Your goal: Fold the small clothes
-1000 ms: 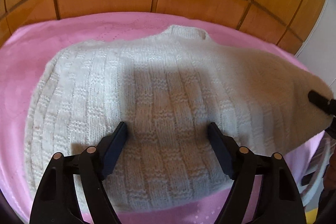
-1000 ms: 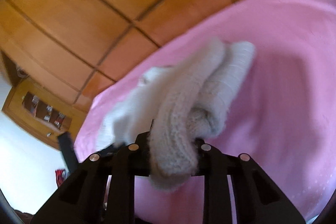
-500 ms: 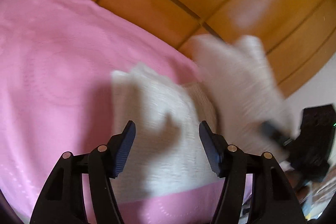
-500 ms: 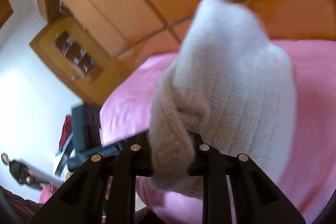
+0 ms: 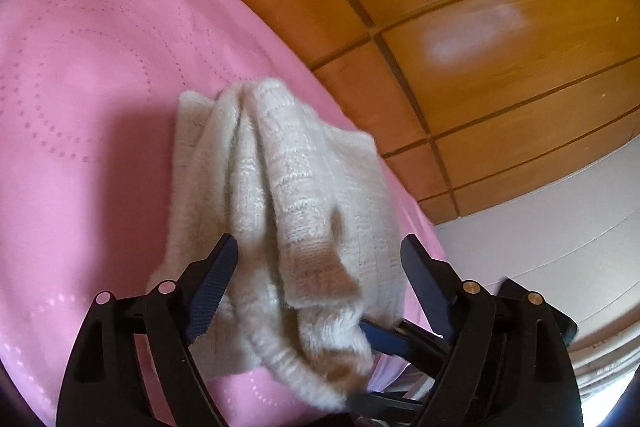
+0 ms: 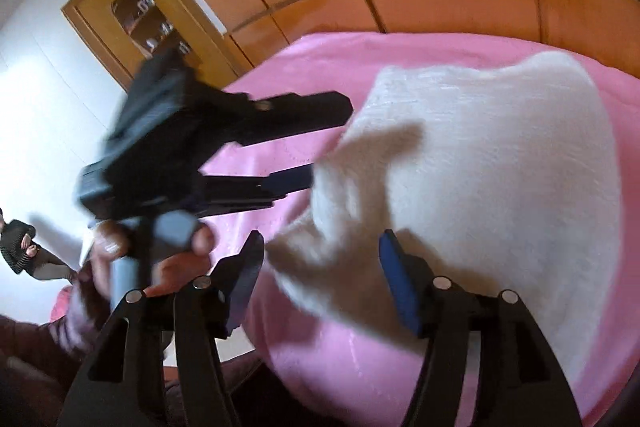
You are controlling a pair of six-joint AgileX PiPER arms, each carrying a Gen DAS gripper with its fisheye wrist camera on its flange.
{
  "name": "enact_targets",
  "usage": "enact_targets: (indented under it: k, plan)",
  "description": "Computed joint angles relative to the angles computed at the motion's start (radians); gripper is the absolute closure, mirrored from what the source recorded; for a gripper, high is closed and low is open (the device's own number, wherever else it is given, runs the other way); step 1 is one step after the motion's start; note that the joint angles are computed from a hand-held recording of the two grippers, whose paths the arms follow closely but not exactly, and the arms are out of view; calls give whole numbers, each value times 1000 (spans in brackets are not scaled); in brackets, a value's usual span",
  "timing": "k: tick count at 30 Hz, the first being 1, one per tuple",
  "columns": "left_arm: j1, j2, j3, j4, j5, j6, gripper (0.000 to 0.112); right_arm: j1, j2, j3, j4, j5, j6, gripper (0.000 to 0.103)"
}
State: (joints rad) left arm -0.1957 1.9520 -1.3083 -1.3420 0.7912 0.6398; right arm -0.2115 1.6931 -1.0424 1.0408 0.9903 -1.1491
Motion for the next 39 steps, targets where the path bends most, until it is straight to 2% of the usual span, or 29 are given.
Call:
enact_targets:
  k: [2, 6, 8, 9, 10, 13, 15, 18, 20, 21, 23, 24, 25, 27, 29, 32, 36, 39]
  plan:
    - [-12, 9, -28, 59, -7, -57, 30, -64, -35, 30, 5, -16, -17, 43]
    - [-38, 36, -89, 142, -34, -160, 31, -133, -61, 56, -17, -101, -19, 43]
    - [-69, 55, -156, 255, -63, -260, 56, -158, -53, 50, -38, -135, -36, 44]
    - [-98, 56, -188, 355, -91, -327, 77, -149, -47, 51, -37, -159, -38, 46]
    - [-113, 52, -202, 435, -110, -375, 90, -127, -34, 45, -34, -175, -28, 46]
    - [-137, -12, -170, 575, -189, -446, 94, -65, -38, 58, -1, -174, -29, 46]
    - [-144, -40, -150, 686, -229, -521, 94, -7, -39, 86, 1, -190, -21, 45]
    - [-159, -31, -131, 977, -270, -735, 94, 111, -12, 112, -16, -339, 9, 46]
    - [-175, 8, -152, 1087, -245, -849, 94, 127, 21, 103, -1, -366, 11, 46]
    - [-180, 3, -125, 1084, -268, -861, 92, 118, 28, 95, -1, -352, 9, 45]
    - [-203, -15, -98, 1197, -308, -970, 70, 75, 32, 64, -36, -269, 22, 44]
    - [-215, -23, -88, 1288, -318, -1069, 52, 55, 29, 47, -58, -229, 32, 43]
    - [-222, -29, -79, 1338, -329, -1129, 47, 32, 23, 27, -71, -180, 38, 41]
    - [-229, -31, -70, 1370, -343, -1168, 47, -11, 3, 3, -57, -124, 25, 34]
    - [-255, -40, -62, 1490, -341, -1263, 47, -39, -11, -31, -46, -123, 31, 29]
    - [-293, -49, -53, 1659, -331, -1383, 47, -38, 26, -149, -64, -158, 102, 29]
    - [-301, -57, -33, 1732, -340, -1419, 47, 6, 117, -318, -146, -181, 216, 29]
    - [-308, -51, -26, 1753, -349, -1436, 47, 20, 208, -455, -210, -135, 298, 30]
